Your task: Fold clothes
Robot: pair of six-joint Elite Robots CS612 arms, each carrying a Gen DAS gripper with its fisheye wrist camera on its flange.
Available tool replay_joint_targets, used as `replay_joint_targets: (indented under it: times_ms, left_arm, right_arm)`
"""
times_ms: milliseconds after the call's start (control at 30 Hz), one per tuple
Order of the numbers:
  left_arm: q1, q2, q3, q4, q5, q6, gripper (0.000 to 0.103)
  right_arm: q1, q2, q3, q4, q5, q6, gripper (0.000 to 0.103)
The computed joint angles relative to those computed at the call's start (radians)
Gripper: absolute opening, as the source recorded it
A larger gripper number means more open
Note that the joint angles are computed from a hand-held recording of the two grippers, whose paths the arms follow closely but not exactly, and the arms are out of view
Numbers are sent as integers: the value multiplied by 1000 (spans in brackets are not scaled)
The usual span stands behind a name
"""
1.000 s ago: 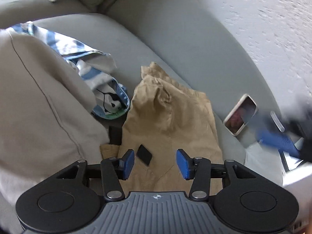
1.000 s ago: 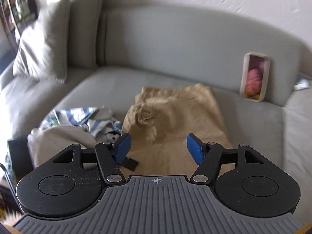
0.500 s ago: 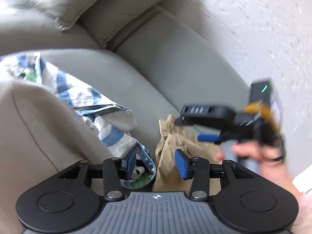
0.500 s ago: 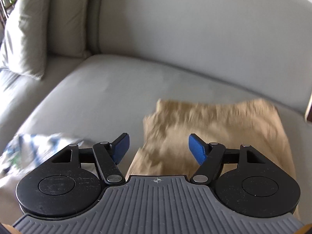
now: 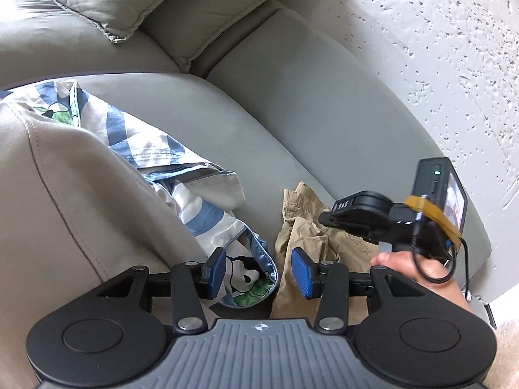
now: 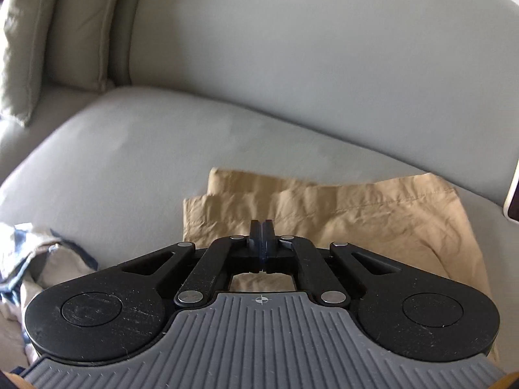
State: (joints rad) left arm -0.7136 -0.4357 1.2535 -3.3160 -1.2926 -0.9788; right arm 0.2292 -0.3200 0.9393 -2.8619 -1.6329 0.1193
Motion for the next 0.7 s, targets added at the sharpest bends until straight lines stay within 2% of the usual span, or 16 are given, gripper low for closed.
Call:
replay_joint_targets:
  times_ms: [33,100,167,233,367,500,533,567,633,700]
  left_arm:
    - [0,2,-3,3,2,-5,43]
    - [-1,5,-9,10,5,-15,43]
    - [0,5,-8,8,5,-31,43]
    - [2,5,-6,0,4,-50,43]
    - [5,6,2,-23,16,-115,42]
    - [6,6,-2,-6,11,-108,42]
    - [6,5,-3,-3,11,-107,42]
    - [6,5,-4,0,11,-106,42]
    - [6,5,-4,1,10,-106,42]
    - [7,5,-4,0,7,-107,42]
  right_arm:
    - [-7,-3,4,0,40,13,0]
    - [-11,-4,-3,15,87,6,15]
    - [-8,2,-18,27,114,-16,43]
    - [1,13,-42,37,124,-49,41]
    - [12,48,-121,128,134,-52,39]
    - [29,75,-184,196,60,-84,38]
    - [34,78,-192,204,35,-101,35]
    - [40,81,-199,212,9,-118,24]
    - [46,77,-189,204,-32,-128,17]
    - [39,63,-160,168,-9,-68,13]
